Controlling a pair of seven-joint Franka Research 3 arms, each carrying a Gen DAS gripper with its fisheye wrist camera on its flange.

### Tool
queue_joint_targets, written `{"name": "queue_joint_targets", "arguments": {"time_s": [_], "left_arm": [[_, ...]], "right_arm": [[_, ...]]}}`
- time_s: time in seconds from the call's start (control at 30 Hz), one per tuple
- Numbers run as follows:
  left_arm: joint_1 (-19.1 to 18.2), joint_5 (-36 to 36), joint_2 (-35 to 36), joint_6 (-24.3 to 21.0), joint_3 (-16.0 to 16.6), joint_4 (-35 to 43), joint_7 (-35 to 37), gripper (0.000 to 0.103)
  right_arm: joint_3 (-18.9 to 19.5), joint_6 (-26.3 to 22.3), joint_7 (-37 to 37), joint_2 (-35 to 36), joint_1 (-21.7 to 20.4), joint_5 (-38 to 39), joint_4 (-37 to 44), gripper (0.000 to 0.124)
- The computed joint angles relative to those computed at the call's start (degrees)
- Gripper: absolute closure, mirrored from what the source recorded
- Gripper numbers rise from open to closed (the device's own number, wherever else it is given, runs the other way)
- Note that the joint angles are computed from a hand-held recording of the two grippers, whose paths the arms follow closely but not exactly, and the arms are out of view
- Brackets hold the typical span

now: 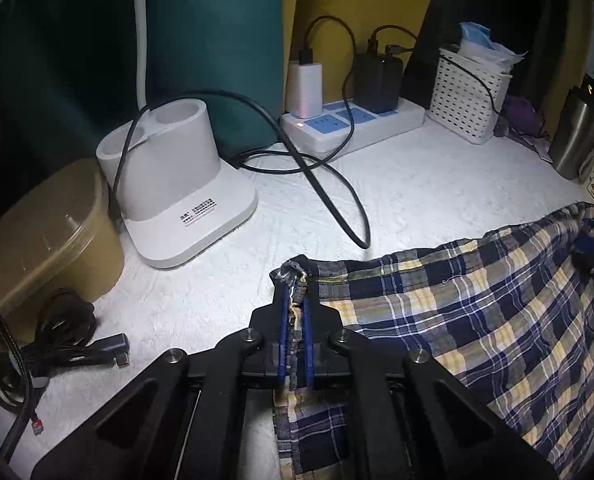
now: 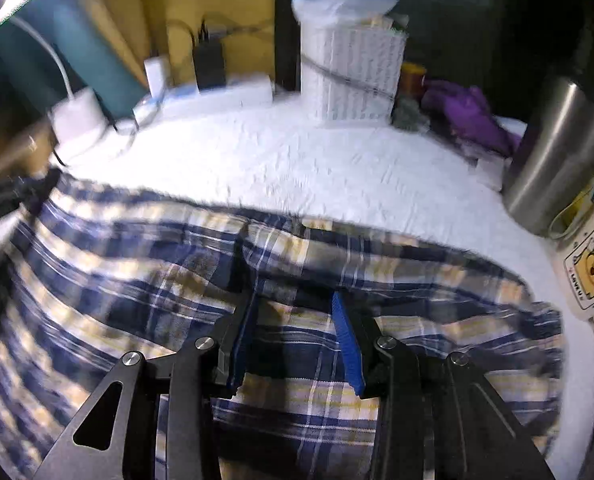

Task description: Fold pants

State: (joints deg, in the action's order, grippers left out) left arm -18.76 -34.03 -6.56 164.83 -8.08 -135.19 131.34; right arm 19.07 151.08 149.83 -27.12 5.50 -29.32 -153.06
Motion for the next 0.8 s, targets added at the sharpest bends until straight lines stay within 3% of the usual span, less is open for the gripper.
{"name": "queue_joint_targets", "arguments": {"time_s": [0.27,0.33,0.37,0.4,0.47,0.63,0.8], "left_arm": [[-0.4,-3.5,-1.8,-0.4,0.6,-0.5,0.9,0.093],[0.0,-1.2,-3.2,-0.6,0.5,-1.2,-1.0,0.086],[0.3,0.9,-4.6,0.3,0.2,-2.3,-2.6,0.076],[-0.4,1.1,-5.6,0.2,0.9,-2.9,-2.7,0.065],[-2.4,-0.4,-8.5,-1.0,3.1,-4.3,-1.7,0.057],[-5.4,0.6,-15.9,-3.1,5.9,-9.6,-3.4,0.056],[-9.7,1.6,-23.5,-8.0,7.7,-15.7,-6.2,0.056]], "right_arm": [[0.9,-2.8,2.6,-2.8,1.8,0.7,-1.1,0.083],[1.0,-3.7,2.7,-4.8,2.9,1.9,-2.3,0.083],[1.4,-4.3,2.7,-5.7,3.3,2.3,-2.7,0.083],[1.9,-5.1,2.7,-6.8,3.9,2.8,-3.3,0.083],[2.3,-5.9,2.7,-8.1,4.6,3.7,-4.0,0.083],[4.2,-8.2,3.8,-12.6,6.9,6.0,-6.5,0.083],[5.1,-10.0,4.3,-16.9,9.4,8.5,-9.1,0.074]]}}
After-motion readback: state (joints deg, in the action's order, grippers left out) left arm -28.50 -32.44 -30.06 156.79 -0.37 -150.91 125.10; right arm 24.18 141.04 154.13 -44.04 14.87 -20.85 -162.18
